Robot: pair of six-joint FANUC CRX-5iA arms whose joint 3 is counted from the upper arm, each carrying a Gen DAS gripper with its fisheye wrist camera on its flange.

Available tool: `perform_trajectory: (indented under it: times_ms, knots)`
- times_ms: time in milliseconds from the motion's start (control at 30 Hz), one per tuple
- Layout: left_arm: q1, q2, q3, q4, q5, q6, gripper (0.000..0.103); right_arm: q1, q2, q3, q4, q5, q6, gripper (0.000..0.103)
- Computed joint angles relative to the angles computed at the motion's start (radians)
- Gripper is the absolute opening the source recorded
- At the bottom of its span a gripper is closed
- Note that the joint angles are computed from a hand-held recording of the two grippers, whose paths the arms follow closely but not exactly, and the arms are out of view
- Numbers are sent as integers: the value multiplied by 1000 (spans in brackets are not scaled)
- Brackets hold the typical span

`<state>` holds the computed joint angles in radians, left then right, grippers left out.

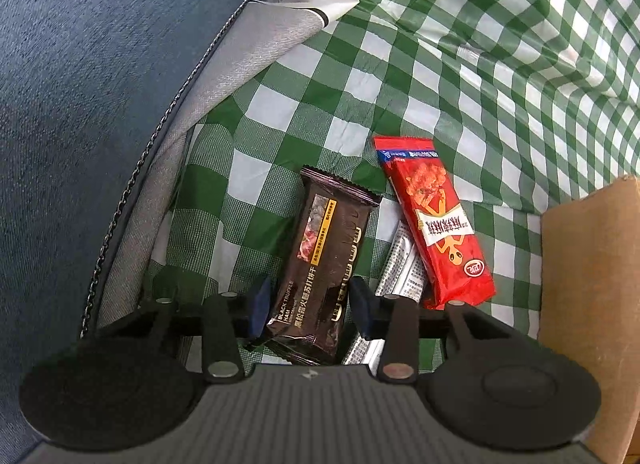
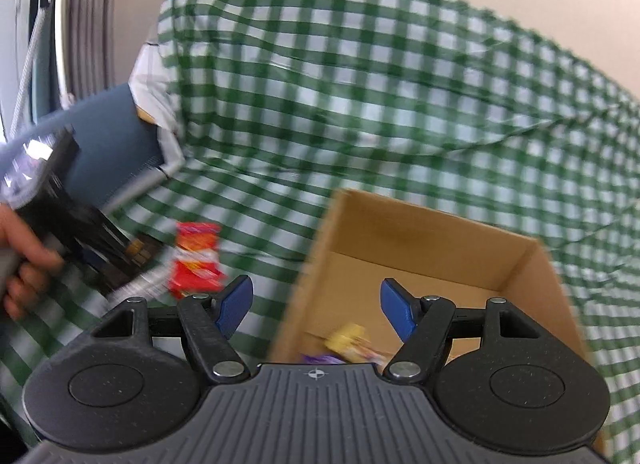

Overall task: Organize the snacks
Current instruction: 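Grasp the chocolate bar with left tool while right grasps the red packet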

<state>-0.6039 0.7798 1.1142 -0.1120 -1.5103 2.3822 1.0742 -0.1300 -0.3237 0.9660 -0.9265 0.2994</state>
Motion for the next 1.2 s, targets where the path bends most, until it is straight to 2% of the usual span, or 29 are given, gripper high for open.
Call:
perform_trajectory:
  times_ms: [133, 233, 467, 667, 800, 933, 1000, 1067, 1200]
  knots:
    - [2, -6, -12, 8, 8, 7, 47, -26, 123, 155, -104, 52, 111, 73]
    - [6, -19, -36, 17, 23, 14, 47, -38, 224, 271, -179, 36, 186, 73]
    - [24, -60, -117, 51, 78, 54, 47, -79, 407, 467, -353, -8, 312, 81]
    - [52, -127, -241, 105, 159, 129, 46, -121, 512, 575, -457, -9, 410, 83]
    - [54, -124, -237, 110, 158, 126, 46, -143, 562, 643, -540, -11, 500, 84]
    - [54, -116, -226, 106, 150, 125, 46, -158, 616, 742, -653, -66, 613, 84]
    - [52, -109, -214, 101, 139, 123, 46, -158, 629, 762, -667, -87, 641, 79]
    - [49, -109, -212, 93, 137, 121, 40, -164, 609, 747, -697, -62, 646, 54]
    - [47, -125, -237, 89, 157, 136, 32, -158, 559, 691, -697, -39, 653, 46]
